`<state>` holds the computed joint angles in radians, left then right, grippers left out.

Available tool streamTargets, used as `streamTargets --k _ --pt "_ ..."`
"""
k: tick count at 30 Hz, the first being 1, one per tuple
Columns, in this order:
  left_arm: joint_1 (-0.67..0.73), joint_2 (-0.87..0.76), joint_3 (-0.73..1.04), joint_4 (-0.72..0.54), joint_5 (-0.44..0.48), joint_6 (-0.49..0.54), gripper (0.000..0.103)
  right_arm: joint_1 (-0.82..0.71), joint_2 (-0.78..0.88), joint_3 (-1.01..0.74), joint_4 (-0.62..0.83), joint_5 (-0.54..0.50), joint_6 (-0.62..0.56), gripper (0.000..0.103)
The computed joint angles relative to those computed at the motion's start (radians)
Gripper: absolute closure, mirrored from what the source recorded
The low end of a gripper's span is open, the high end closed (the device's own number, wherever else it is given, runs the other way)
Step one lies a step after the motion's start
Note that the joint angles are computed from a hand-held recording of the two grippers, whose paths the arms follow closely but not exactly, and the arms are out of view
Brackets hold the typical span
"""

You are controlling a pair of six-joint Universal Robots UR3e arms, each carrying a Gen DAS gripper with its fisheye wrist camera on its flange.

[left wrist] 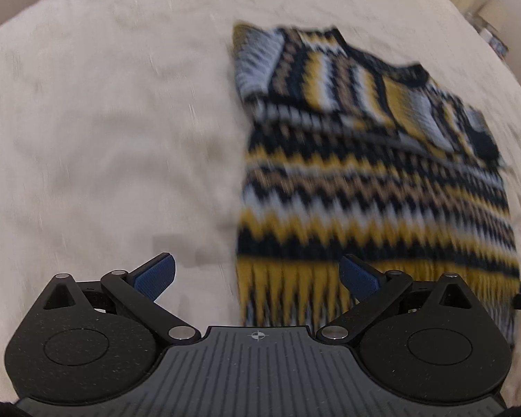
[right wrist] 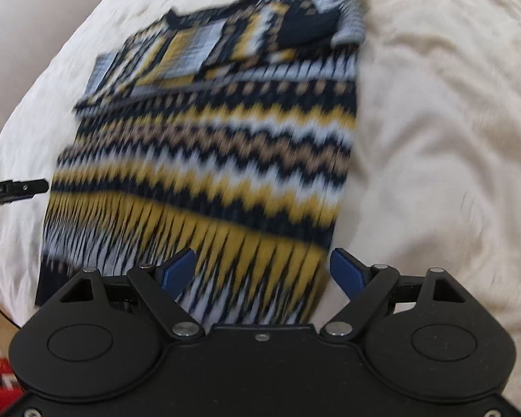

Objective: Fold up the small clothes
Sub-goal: 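Move both grippers to the navy ribbed hem of the sweater, then grasp the hem with the right gripper while the left gripper grasps the hem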

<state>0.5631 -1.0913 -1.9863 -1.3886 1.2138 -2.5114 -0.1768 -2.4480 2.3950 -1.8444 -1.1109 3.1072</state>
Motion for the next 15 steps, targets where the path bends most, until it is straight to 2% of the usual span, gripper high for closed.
streamTargets --k 9,15 --pt "0.153 0.251 -0.053 -0.359 -0.005 0.212 0.001 -0.005 -0.170 0.007 0.283 0.080 -0.094 0.016" --pt "0.221 0.353 -0.087 -0.506 0.014 0.332 0.001 0.009 -0.210 0.025 0.344 0.130 -0.101 0.016"
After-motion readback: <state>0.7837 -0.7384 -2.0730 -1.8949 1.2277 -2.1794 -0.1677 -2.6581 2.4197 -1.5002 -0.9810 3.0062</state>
